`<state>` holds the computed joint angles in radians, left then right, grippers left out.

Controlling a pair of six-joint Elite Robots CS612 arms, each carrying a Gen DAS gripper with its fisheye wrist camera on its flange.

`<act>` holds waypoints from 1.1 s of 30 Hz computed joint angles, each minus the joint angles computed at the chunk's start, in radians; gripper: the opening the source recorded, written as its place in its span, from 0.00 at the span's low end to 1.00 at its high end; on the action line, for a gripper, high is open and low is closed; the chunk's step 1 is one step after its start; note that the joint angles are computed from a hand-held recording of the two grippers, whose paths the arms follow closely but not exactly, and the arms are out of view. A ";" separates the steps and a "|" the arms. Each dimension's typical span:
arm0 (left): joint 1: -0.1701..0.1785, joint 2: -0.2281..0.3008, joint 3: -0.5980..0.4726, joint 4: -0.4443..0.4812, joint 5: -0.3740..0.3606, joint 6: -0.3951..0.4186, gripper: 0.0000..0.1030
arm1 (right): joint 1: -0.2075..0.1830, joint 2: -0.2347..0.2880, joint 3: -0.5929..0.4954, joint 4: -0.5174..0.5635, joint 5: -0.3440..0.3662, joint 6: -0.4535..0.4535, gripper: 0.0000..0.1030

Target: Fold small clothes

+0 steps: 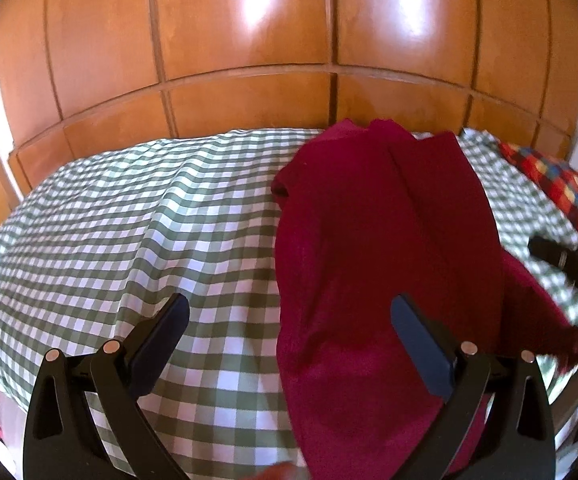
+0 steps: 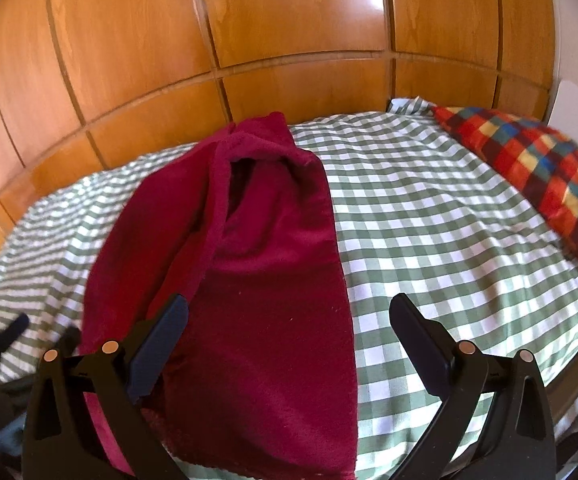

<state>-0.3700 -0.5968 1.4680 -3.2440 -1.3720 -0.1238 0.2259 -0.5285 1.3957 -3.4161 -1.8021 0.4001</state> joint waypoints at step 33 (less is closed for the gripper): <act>0.123 -0.023 -0.006 0.019 -0.249 -0.017 0.08 | -0.068 -0.020 -0.057 -0.027 0.300 -0.153 0.06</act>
